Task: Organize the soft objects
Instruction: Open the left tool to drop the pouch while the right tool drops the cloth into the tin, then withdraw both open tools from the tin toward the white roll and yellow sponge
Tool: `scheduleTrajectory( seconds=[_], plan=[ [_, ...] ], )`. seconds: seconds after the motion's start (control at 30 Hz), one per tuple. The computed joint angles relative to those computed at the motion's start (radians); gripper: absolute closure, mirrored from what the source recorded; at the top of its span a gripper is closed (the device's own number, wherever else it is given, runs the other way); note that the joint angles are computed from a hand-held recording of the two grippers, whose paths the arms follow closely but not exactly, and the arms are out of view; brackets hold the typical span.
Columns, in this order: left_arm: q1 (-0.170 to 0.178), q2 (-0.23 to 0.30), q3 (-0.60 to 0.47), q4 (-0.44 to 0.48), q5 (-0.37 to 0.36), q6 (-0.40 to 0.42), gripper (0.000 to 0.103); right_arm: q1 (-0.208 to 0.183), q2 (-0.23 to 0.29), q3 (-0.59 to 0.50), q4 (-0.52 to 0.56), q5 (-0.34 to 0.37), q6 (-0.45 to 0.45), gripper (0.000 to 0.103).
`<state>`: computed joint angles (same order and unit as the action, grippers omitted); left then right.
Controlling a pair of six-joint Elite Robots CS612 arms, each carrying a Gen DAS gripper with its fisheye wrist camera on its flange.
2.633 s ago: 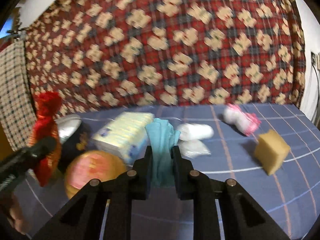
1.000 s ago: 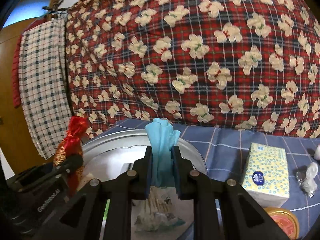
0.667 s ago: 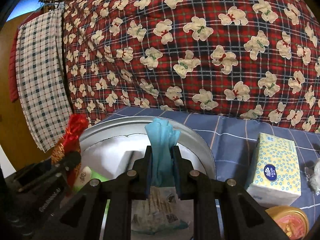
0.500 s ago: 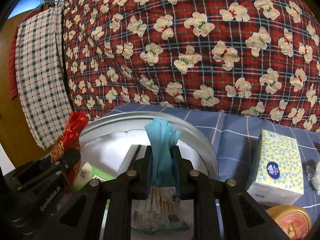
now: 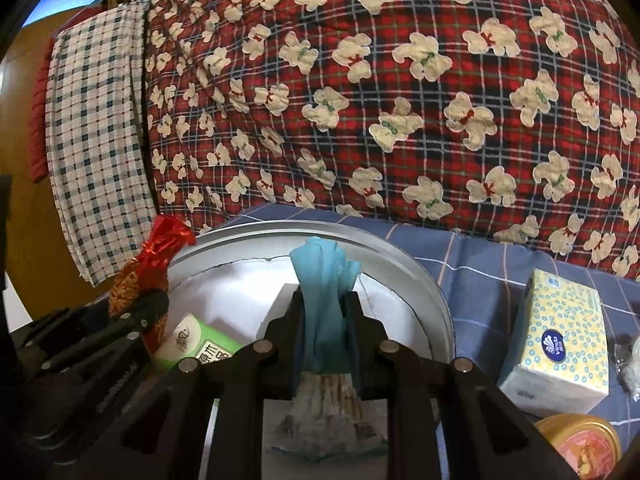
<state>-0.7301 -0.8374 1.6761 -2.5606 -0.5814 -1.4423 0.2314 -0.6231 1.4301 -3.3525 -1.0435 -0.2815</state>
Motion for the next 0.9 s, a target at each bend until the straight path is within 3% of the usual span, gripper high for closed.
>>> scheduleTrajectory(
  seconds=[0.03, 0.07, 0.1, 0.13, 0.17, 0.47, 0.63, 0.9],
  plan=[
    [-0.002, -0.001, 0.001, 0.011, 0.009, -0.014, 0.074, 0.000, 0.000, 0.001, -0.002, 0.001, 0.001, 0.065],
    [-0.003, -0.002, 0.001, 0.025, 0.017, -0.029, 0.067, -0.001, 0.000, 0.001, -0.004, 0.003, 0.004, 0.056],
    [-0.005, -0.003, 0.000, 0.043, 0.025, -0.046, 0.060, -0.003, 0.001, 0.002, -0.012, 0.009, 0.012, 0.035],
    [-0.008, -0.006, -0.001, 0.075, 0.040, -0.078, 0.048, -0.006, 0.002, 0.004, -0.030, 0.014, 0.025, 0.022],
    [-0.012, -0.008, -0.003, 0.112, 0.055, -0.113, 0.038, -0.008, 0.003, 0.008, -0.056, 0.017, 0.039, 0.022],
    [-0.022, -0.020, -0.011, 0.254, 0.102, -0.255, 0.006, -0.019, 0.007, 0.035, -0.203, 0.022, 0.097, 0.022],
    [-0.025, -0.021, -0.013, 0.283, 0.117, -0.279, 0.000, -0.021, 0.007, 0.048, -0.272, -0.006, 0.126, 0.022],
    [-0.026, -0.023, -0.014, 0.308, 0.121, -0.303, 0.000, -0.027, 0.011, 0.052, -0.333, -0.045, 0.174, 0.022]
  ],
)
